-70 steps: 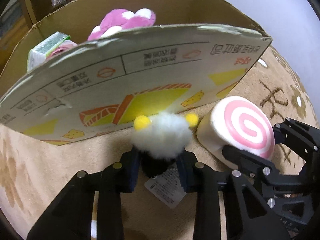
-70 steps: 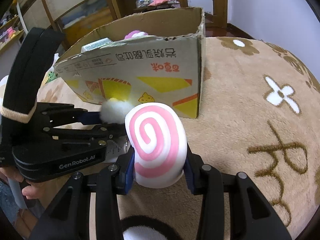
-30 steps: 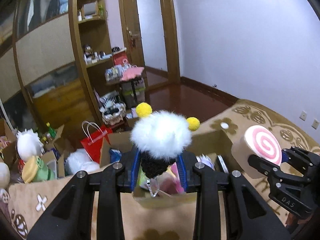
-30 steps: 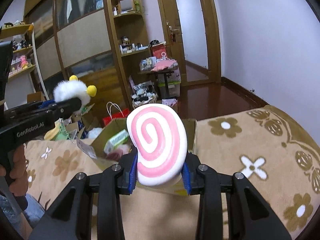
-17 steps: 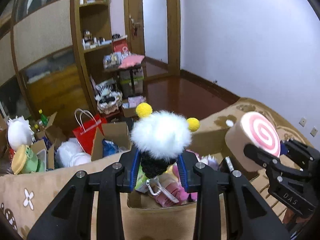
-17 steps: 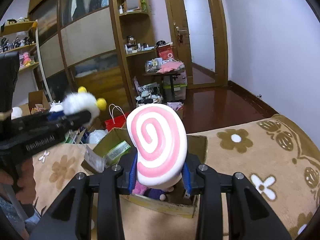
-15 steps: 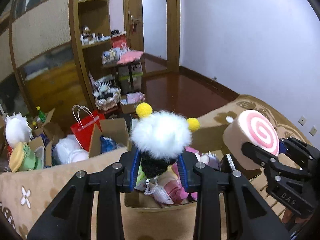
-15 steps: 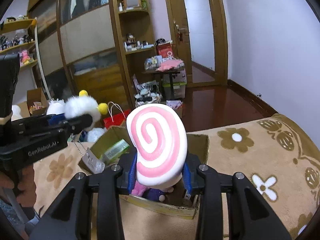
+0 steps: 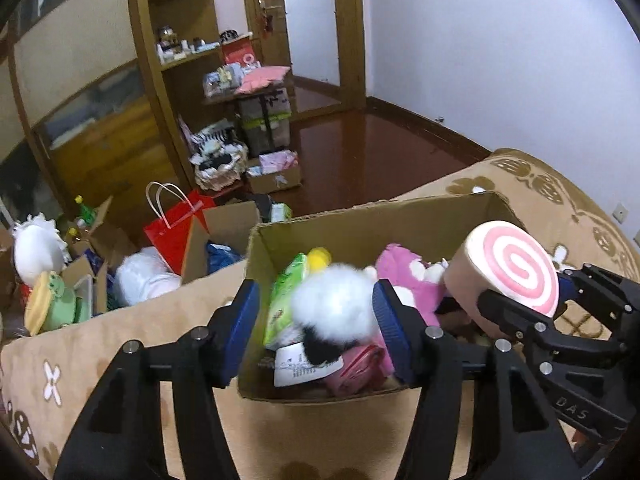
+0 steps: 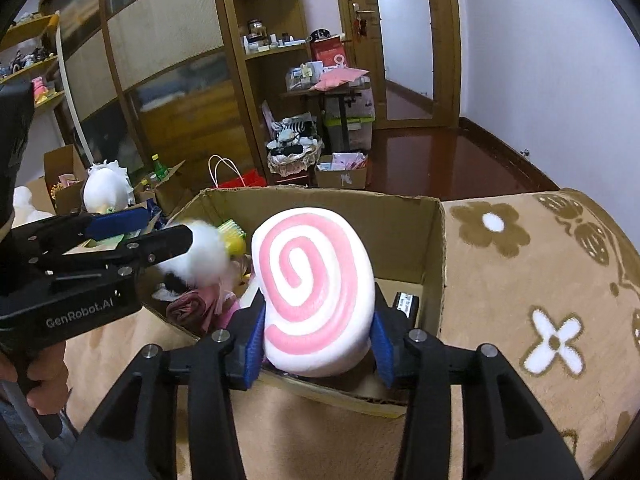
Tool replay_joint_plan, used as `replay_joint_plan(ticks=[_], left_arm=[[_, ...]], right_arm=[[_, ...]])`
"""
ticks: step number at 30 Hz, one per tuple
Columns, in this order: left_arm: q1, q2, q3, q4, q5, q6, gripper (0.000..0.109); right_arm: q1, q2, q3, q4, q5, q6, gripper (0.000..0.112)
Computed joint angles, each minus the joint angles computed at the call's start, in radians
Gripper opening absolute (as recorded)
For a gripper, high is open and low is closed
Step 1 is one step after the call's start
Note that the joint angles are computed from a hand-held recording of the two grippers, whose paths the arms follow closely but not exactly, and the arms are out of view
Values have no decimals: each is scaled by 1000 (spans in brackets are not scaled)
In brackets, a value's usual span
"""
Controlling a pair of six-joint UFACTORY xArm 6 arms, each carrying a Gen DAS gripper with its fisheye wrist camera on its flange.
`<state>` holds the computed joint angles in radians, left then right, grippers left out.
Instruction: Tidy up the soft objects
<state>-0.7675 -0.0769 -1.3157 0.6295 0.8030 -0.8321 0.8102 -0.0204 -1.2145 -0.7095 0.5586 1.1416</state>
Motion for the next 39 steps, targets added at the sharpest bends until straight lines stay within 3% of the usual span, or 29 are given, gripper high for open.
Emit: replay_joint_plan(ticks=[3,6,9,11,12,21,30,39], left_arm=[[-6,-16,2,-3,26,2,70],[-20,-53,18,26,57,-14,77],[-31,-89,28,44,86,-27,84],[-42,-117,33,63,107,-46,89],[-48,-129,33,75,117,-56,92],[-139,-245,32,174,259,-128,102],[-283,-349,73,341,382,-230,102],[-414,-438,158,456,442,-356,102]], right_arm=[[5,-3,-10,24,24,-26,54],[16,-32,-1,-33,31,33,80],[23,-61,2,-53,38,58,87],[35,-73,-10,-55,71,60,101],[43,-85,-11,-66,85,69,103],[139,-183,-21,-170,231,123,103],[251,-289,5,-291,361,226,103],[358,-349,46,-409,471,334,103]])
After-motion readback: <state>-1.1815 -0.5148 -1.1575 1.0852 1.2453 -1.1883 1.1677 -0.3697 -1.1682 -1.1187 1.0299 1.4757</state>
